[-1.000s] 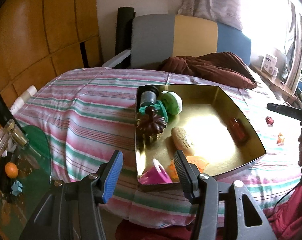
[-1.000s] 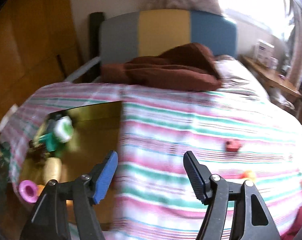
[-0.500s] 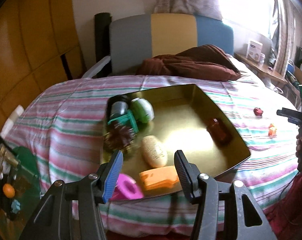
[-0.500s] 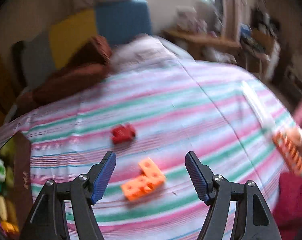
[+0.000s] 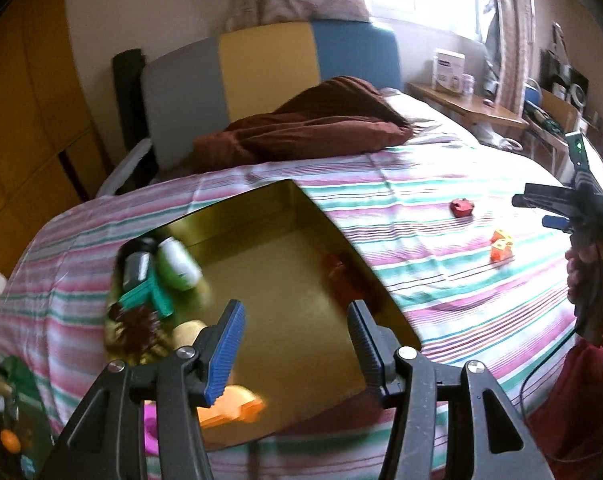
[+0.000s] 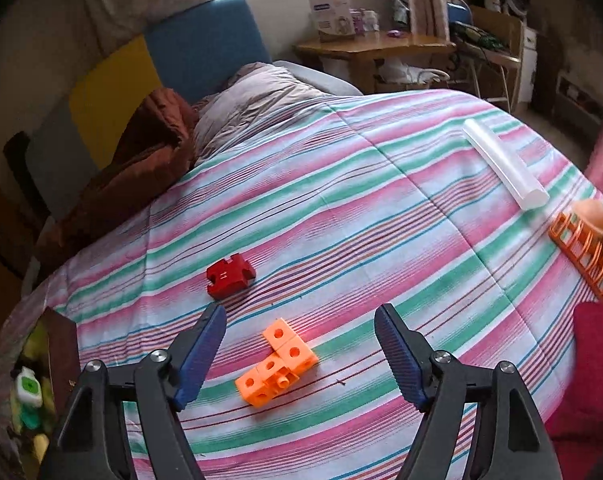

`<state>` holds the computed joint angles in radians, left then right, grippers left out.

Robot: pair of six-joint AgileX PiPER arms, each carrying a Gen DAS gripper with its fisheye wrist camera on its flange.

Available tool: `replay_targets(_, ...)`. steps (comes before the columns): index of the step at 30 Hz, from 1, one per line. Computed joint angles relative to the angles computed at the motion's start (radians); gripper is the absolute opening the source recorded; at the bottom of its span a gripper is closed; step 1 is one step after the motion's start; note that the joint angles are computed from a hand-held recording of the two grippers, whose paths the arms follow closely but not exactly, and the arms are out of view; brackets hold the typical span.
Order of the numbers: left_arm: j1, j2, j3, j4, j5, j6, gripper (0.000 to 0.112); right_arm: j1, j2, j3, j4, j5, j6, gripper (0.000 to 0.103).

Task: Organize rigid objects
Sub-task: 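Withdraw both grippers from the tray toward the remaining toys, then grasp red puzzle piece with left gripper while right gripper approaches orange cubes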

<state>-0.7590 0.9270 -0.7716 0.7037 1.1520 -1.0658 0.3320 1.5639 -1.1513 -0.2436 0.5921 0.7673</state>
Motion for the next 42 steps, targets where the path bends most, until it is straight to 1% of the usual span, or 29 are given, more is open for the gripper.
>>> replay_targets(1,0.002,0.018,-0.009,-0.004,-0.014,0.001,0.054,-0.009,-0.004,0.004,0.012,-0.004,-0.001,0.078)
replay_targets(7,0.066,0.171,-0.104,-0.059,-0.155,0.090,0.054,-0.058,-0.030,0.028,0.053,-0.022,0.031,0.078)
replay_targets(11,0.159,0.319,-0.205,-0.191,-0.277,0.229,0.054,-0.088,-0.061,0.058,0.049,-0.047,0.084,0.078)
replay_targets(14,0.187,0.444,-0.286,-0.258,-0.341,0.312,0.054,-0.112,-0.084,0.081,0.040,-0.067,0.136,0.078)
replay_targets(15,0.197,0.493,-0.319,-0.286,-0.363,0.345,0.054,-0.124,-0.089,0.087,0.055,-0.074,0.134,0.078)
replay_targets(19,0.237,0.663,-0.455,-0.426,-0.401,0.495,0.056,-0.160,-0.088,0.092,0.177,-0.090,0.044,0.078)
replay_targets(20,0.249,0.717,-0.508,-0.478,-0.395,0.539,0.057,-0.165,-0.086,0.090,0.202,-0.091,0.021,0.078)
replay_targets(22,0.274,0.810,-0.604,-0.586,-0.388,0.620,0.063,-0.169,-0.087,0.091,0.231,-0.097,-0.006,0.078)
replay_targets(26,0.295,0.962,-0.772,-0.693,-0.369,0.671,0.071,-0.183,-0.092,0.100,0.299,-0.109,-0.060,0.078)
replay_targets(27,0.299,0.990,-0.808,-0.707,-0.361,0.676,0.072,-0.185,-0.090,0.099,0.308,-0.110,-0.064,0.079)
replay_targets(29,0.306,1.082,-0.924,-0.726,-0.326,0.664,0.074,-0.192,-0.093,0.105,0.343,-0.117,-0.088,0.079)
replay_targets(31,0.318,1.134,-0.992,-0.753,-0.303,0.674,0.076,-0.192,-0.096,0.107,0.340,-0.119,-0.088,0.079)
replay_targets(32,0.317,1.179,-1.052,-0.746,-0.278,0.660,0.077,-0.190,-0.098,0.108,0.336,-0.122,-0.085,0.079)
replay_targets(34,0.318,1.232,-1.123,-0.732,-0.256,0.646,0.077,-0.188,-0.098,0.107,0.336,-0.123,-0.090,0.079)
replay_targets(36,0.326,1.303,-1.223,-0.731,-0.210,0.637,0.077,-0.183,-0.097,0.104,0.318,-0.122,-0.079,0.079)
replay_targets(38,0.333,1.365,-1.303,-0.718,-0.164,0.605,0.074,-0.182,-0.094,0.105,0.308,-0.121,-0.073,0.079)
replay_targets(39,0.333,1.364,-1.296,-0.705,-0.175,0.597,0.068,-0.184,-0.092,0.105,0.312,-0.119,-0.075,0.079)
replay_targets(40,0.324,1.347,-1.265,-0.658,-0.199,0.570,0.048,-0.187,-0.088,0.105,0.315,-0.116,-0.075,0.079)
replay_targets(41,0.324,1.337,-1.248,-0.645,-0.200,0.572,0.049,-0.190,-0.086,0.106,0.325,-0.115,-0.083,0.079)
replay_targets(42,0.331,1.312,-1.200,-0.664,-0.231,0.599,0.049,-0.196,-0.082,0.107,0.347,-0.116,-0.102,0.079)
